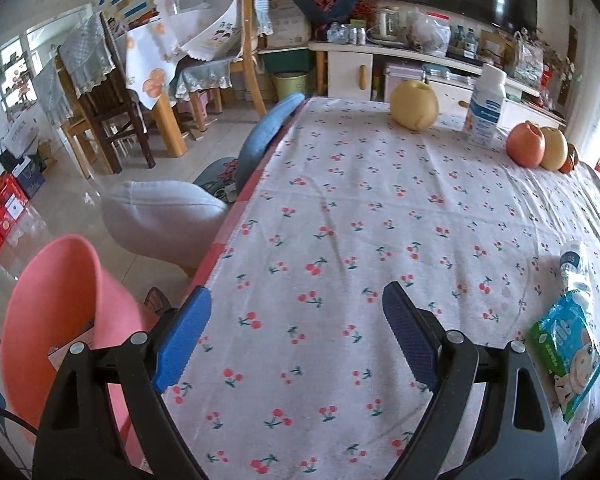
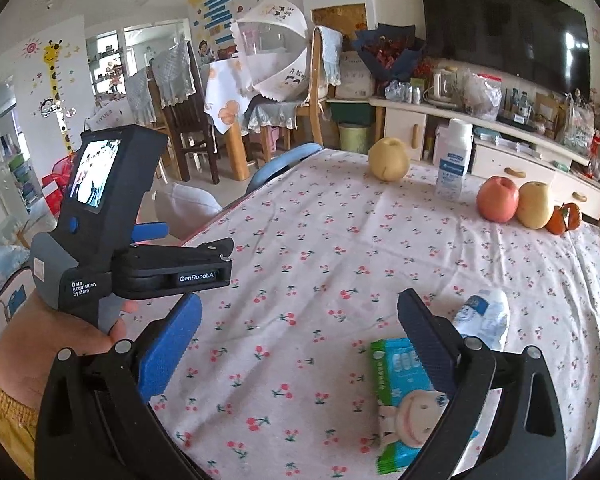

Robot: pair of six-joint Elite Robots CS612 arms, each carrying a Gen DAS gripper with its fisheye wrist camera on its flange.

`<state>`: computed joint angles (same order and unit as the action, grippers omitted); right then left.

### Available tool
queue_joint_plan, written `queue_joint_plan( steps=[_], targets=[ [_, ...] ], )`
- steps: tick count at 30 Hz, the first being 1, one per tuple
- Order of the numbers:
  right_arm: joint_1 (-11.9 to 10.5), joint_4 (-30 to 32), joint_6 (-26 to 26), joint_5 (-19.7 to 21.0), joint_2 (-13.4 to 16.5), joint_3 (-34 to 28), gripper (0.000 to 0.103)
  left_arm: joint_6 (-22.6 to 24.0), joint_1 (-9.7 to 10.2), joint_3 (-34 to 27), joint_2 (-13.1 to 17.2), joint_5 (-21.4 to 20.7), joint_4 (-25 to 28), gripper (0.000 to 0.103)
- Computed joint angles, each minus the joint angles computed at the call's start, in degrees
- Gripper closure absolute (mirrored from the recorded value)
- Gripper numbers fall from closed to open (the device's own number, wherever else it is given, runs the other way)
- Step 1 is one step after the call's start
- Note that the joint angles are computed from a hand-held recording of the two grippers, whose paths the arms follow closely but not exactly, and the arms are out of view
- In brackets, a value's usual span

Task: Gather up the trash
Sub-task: 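Move both open tools back over the wet-wipe pack and drink pouch, then grasp the blue wet-wipe pack with the left tool while the right tool grasps the white drink pouch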

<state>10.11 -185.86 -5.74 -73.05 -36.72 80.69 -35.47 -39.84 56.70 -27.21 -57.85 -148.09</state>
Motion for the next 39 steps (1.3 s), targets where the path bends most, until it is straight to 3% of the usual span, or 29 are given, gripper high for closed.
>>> queue_joint_plan(
  steps=[6, 15, 20, 25, 29, 31, 35, 39],
  targets=[
    [-0.67, -0.86, -1.11, -0.55, 0.08, 0.54, 0.005, 2.34, -0.43, -2.33, 1.28, -0.87, 0.28, 0.015],
    [-3.1, -1.47, 1.29, 1.03, -0.57, 1.27, 0.005, 6.34, -0.86, -5.38, 3.16, -6.38, -2.3, 0.015],
    [-5.36, -1.16, 5.39, -0.92, -0.68, 0.94, 0.005, 9.68, -0.76, -5.68, 3.78, -15.11, -7.49, 0.015],
    [-7.62, 5.06, 11.18, -2.78, -0.49, -0.78, 0.005, 11.35, -0.53, -7.28, 5.23, -27.62, -11.92, 0.015],
    [-8.68, 11.25, 14.96, -3.03, 0.05, -2.59, 0.005, 9.03, -0.62, -11.45, 7.69, -36.45, -9.26, 0.015],
    [-9.05, 14.02, 16.01, -1.54, 0.41, -3.28, 0.005, 6.84, -1.03, -13.24, 8.6, -36.79, -6.43, 0.015],
    [-8.88, 17.04, 14.81, -1.84, 1.04, -4.73, 0.005, 0.16, -1.64, -14.73, 9.79, -37.27, -5.6, 0.015],
    [-8.6, 19.97, 13.77, -1.62, 1.86, -6.42, 0.005, -0.74, -2.29, -15.85, 10.3, -34.8, -3.68, 0.015]
  ],
)
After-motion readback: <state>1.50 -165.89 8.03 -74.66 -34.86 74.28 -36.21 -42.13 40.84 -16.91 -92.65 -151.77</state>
